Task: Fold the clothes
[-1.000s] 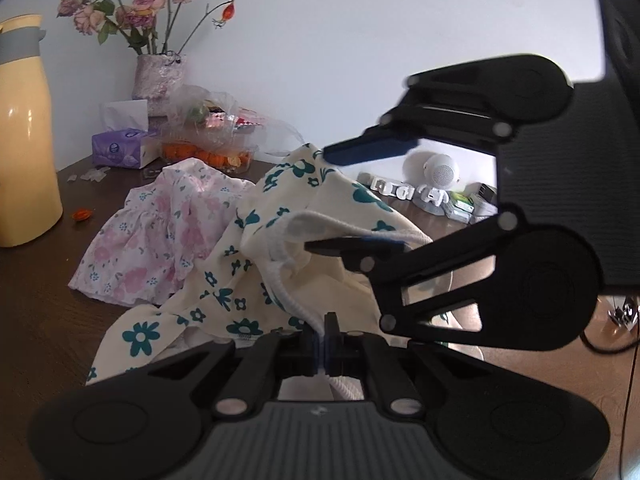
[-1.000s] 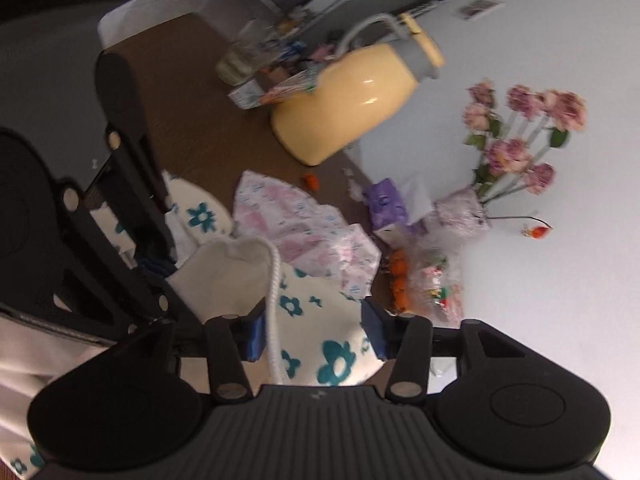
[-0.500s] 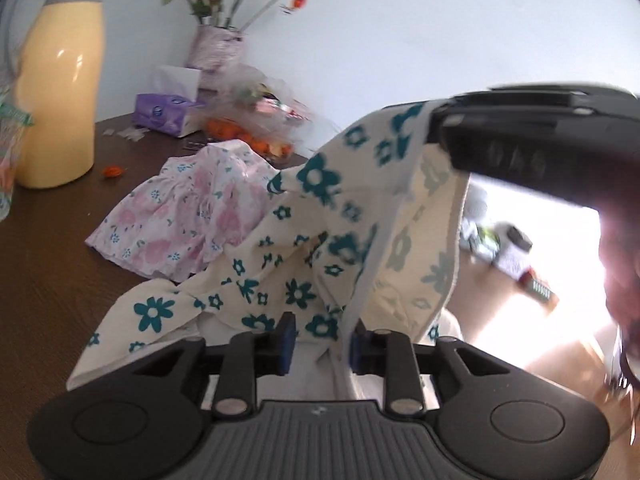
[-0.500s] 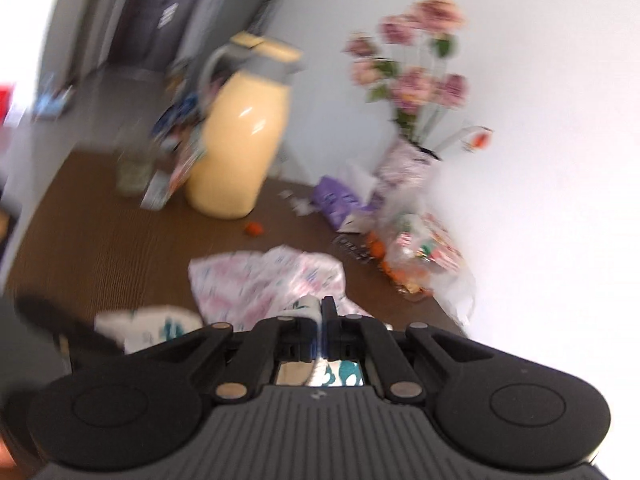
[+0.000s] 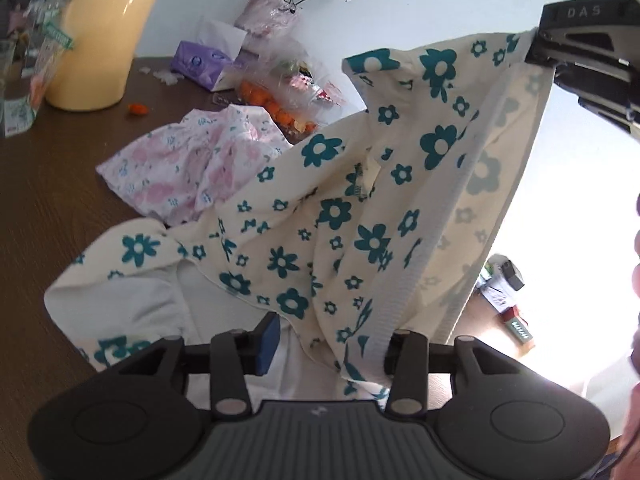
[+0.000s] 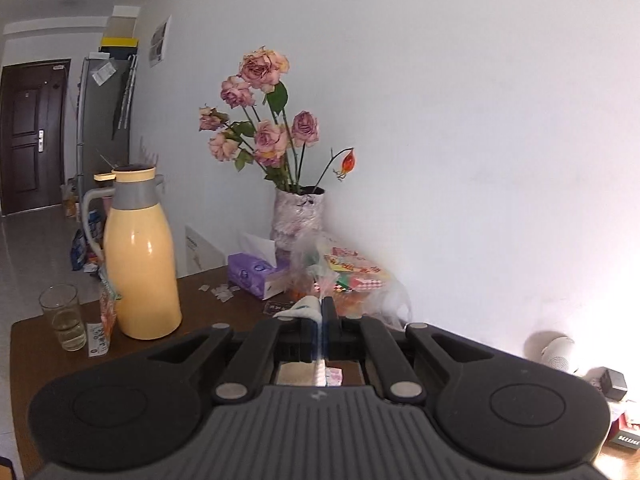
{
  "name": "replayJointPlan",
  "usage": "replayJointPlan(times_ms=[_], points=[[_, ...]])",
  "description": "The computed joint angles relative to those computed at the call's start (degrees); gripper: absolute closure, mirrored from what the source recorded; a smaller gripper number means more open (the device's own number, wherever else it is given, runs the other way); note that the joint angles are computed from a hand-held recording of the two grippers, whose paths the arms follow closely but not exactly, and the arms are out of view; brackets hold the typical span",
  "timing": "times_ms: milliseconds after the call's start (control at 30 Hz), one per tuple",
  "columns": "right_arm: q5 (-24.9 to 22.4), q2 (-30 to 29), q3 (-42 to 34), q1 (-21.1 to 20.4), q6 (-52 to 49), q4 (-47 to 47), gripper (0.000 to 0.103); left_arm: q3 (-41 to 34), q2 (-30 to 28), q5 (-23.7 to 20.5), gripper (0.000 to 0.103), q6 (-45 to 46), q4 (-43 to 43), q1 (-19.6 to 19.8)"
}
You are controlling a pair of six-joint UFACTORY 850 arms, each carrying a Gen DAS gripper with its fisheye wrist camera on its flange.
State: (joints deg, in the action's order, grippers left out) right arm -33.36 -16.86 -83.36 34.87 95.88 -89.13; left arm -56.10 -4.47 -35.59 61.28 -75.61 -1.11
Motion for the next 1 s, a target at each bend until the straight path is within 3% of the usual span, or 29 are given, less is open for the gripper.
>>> replayJointPlan(times_ms=[267, 467, 567, 600, 733, 867, 933, 1000], points=[[-3.3, -1.5, -0.5, 0.7, 1.4, -1.5, 0.101, -0.4, 0.8, -5.5, 0.056, -5.5, 3.6, 1.1], [-4.0, -1.2, 0.2, 1.5, 3.5, -2.6, 0.101, -1.1, 0.4, -7.1, 0.059, -8.0, 4.2, 0.8], [-4.7, -1.1, 0.5, 1.7, 3.4, -2.7, 0.101, -1.2, -0.5, -10.4, 0.093, -7.6, 2.4, 1.6], [-5.0, -1.1, 0.7, 1.7, 3.1, -2.8, 0.101, -1.2, -0.5, -10.8, 0.097, -6.4, 2.4, 1.7], [-6.5, -0.1, 1.9, 1.2, 1.4, -2.8, 0.101, -0.3, 1.8, -5.2, 0.099, 2.9, 1.9, 1.0], [-7.7, 4.0, 5.5, -0.2, 1.6, -2.8, 0.101, -3.2, 2.7, 5.1, 0.099, 9.2, -0.4, 0.7], [-5.9, 6.4, 6.5, -1.7, 1.4, -0.2, 0.101, -7.1, 2.3, 11.3, 0.099, 11.8, -0.5, -0.4], [-3.7, 8.9, 6.7, -3.2, 1.7, 2.1, 0.101, -14.3, 0.8, 15.0, 0.099, 8.1, 4.4, -1.4]])
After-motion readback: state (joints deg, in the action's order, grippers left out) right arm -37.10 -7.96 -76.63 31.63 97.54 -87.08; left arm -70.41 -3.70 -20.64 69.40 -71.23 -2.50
